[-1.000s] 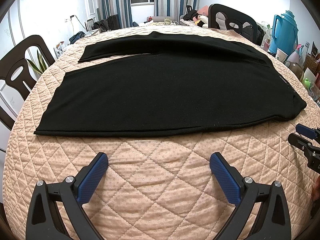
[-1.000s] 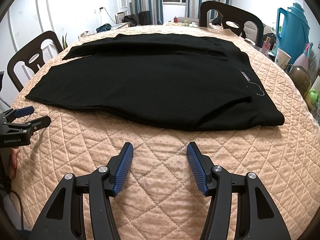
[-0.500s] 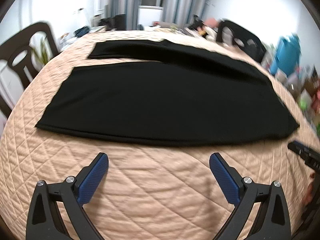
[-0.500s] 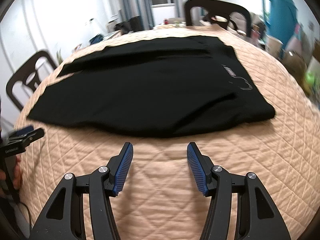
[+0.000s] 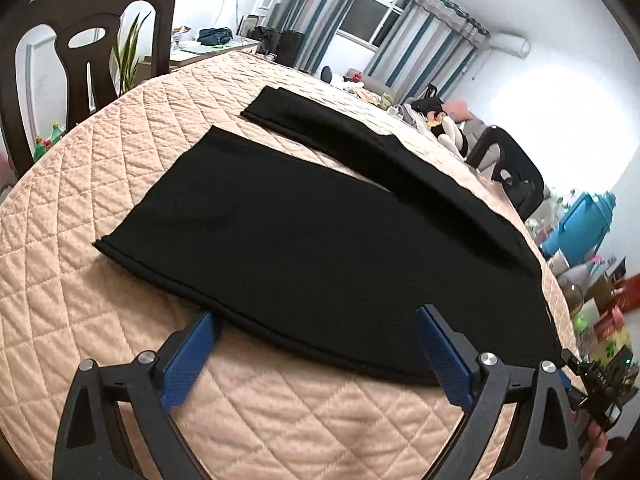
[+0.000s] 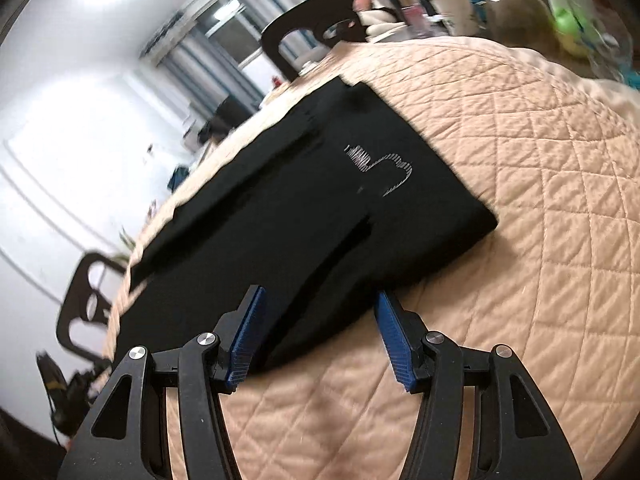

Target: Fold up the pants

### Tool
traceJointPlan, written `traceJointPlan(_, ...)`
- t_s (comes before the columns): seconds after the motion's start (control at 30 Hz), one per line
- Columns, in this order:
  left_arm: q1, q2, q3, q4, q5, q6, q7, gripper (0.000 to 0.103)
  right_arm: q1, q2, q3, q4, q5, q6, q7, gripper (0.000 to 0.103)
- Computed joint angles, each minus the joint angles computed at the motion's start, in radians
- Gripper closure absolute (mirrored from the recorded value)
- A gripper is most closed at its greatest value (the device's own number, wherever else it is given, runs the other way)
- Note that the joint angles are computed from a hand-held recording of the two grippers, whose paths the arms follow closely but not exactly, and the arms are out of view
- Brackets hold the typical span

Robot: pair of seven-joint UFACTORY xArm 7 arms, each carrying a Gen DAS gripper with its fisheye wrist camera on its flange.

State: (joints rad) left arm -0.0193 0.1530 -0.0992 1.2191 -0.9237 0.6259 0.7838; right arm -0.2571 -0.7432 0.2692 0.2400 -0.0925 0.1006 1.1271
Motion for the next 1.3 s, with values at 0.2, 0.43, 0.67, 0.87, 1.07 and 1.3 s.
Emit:
traceJointPlan(0.2,-0.007,0.035,-0.005,0.029,0.023,-0.070,-0.052,0.031,-0.097,0.003,0.076,-0.025,0.034,-0.122,0.076,0.046)
traceJointPlan(0.43,0.020,0.061,-0.014,0.055,0.043,-0.079,-0.096,0.062,-0.180,-0.065,0.174,-0.063,0.081,-0.143,0.184,0.053)
traceJointPlan(0.67,0.042,0.077,-0.021,0.070,0.045,-0.070,-0.097,0.081,-0.180,-0.129,0.148,-0.057,0.017,0.012,0.234,0.062)
traceJointPlan(0.87,0.064,0.093,-0.026,0.092,0.033,-0.030,-0.093,0.098,-0.164,-0.134,0.109,-0.057,-0.034,0.044,0.250,0.079)
traceJointPlan(1.07,0.077,0.072,-0.025,0.082,-0.009,-0.002,-0.045,0.099,-0.126,-0.164,0.061,-0.087,-0.042,0.013,0.232,0.090)
traceJointPlan(1.3,0.088,-0.009,0.009,0.019,-0.079,0.048,0.021,0.099,-0.042,-0.311,0.014,-0.106,-0.019,0.086,0.193,0.091)
